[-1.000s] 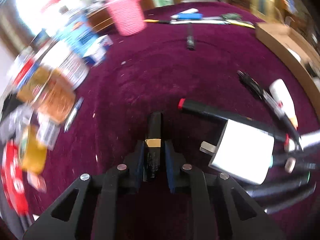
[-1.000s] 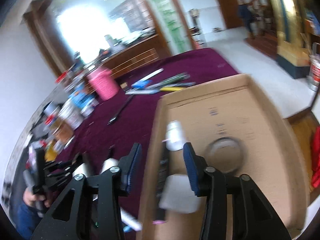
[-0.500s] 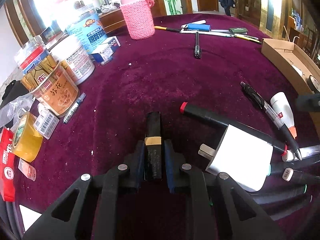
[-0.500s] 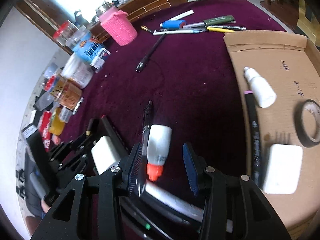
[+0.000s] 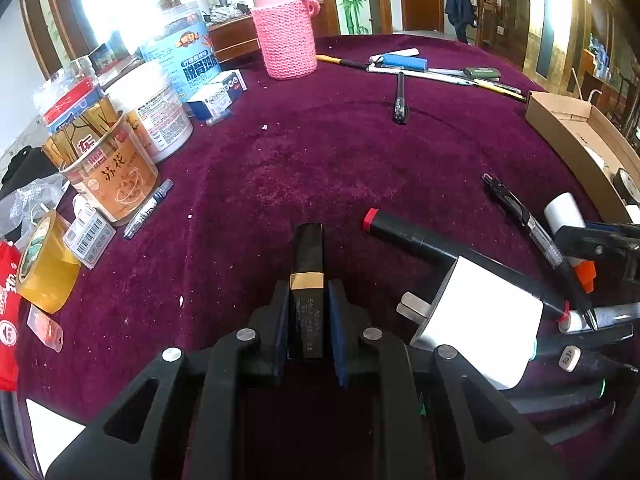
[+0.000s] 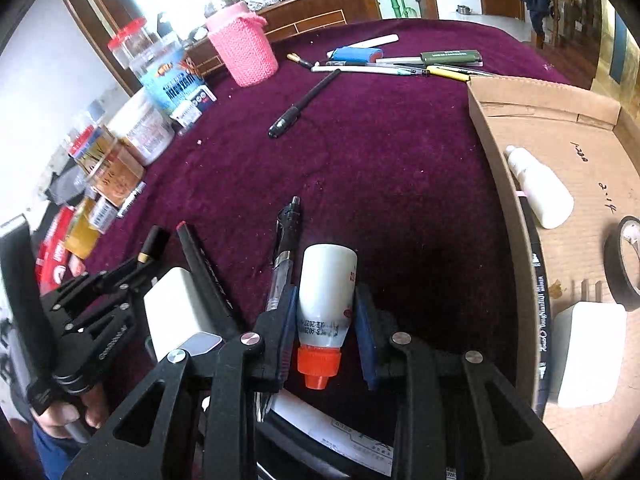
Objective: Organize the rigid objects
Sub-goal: 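Grasp the orange-capped white bottle with the right tool while the left grasps a gold-banded black marker, then carry the orange-capped bottle with the right tool while the left carries the gold-banded tube over the tray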
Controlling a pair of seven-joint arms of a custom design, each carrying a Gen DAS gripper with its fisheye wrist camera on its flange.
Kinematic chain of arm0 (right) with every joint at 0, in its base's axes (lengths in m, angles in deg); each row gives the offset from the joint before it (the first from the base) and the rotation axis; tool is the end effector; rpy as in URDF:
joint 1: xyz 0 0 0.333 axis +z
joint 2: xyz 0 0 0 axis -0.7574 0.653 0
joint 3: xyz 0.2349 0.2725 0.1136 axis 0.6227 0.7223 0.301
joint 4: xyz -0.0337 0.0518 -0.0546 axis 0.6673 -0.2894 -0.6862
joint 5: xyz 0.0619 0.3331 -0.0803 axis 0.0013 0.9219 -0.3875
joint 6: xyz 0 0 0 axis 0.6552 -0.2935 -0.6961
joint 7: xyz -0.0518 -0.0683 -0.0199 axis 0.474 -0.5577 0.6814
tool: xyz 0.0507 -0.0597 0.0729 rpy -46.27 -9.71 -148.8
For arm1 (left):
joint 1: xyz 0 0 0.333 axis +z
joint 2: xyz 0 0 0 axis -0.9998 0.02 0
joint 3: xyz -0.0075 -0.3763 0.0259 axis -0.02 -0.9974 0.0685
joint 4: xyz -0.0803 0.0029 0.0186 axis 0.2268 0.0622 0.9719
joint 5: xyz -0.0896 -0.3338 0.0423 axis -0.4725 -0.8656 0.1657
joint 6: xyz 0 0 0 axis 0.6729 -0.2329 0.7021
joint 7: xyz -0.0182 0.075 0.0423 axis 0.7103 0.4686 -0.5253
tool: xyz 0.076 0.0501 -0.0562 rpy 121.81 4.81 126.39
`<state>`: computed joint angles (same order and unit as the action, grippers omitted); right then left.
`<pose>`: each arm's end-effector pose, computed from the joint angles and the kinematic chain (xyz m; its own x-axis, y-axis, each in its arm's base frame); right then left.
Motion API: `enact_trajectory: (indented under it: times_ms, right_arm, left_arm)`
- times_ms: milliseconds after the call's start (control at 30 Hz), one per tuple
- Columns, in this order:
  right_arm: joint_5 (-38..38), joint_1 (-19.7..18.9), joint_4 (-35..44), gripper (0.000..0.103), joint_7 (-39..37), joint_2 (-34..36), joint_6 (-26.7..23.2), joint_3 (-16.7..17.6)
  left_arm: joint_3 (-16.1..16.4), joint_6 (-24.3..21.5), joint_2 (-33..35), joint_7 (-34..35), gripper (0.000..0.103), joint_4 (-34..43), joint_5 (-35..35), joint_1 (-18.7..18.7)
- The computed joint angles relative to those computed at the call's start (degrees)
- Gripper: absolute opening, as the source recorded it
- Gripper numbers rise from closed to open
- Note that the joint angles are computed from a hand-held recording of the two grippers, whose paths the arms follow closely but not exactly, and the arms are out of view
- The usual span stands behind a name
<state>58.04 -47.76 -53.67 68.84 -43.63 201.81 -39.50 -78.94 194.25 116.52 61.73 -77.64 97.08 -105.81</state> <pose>0.6429 0.0352 0.3418 0.1729 -0.9332 -0.3150 -0.8651 0.0091 -0.5016 0.6153 -0.2509 0.3529 -0.0407 -0.9873 -0.1537 -0.7960 0.1251 -0.5923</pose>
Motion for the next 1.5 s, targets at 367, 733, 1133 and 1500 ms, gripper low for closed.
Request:
enact_trajectory:
  times_ms: [367,733,1133,1500]
  right_arm:
    - [14.0,-2.5,-0.4,0.024,-12.6,-3.0,-2.2,1.1]
    - [15.5,-1.5,-0.2,0.024,-13.4,-3.1,-4.2,-0.7]
    - [16.5,-1.6,-0.2,0.024,-14.4,-3.2,-5.8,-0.9]
    - [18.7,-1.6,-0.5,0.024,-15.3,-3.9,-6.1,-1.2]
  left_arm:
    - [0.4,0.8,0.0,-2.3,0.015,-0.1,0.9,0.1]
    - [2.1,3.5,-1.8,-10.0,0.015,-1.4,7.2,-0.3]
    - [2.0,7.6,-3.9,-20.4,0.015,-1.5,17.7,0.7]
    - [-0.5,8.0,-5.2,-31.3,0.015,-0.8,30.1,2.1]
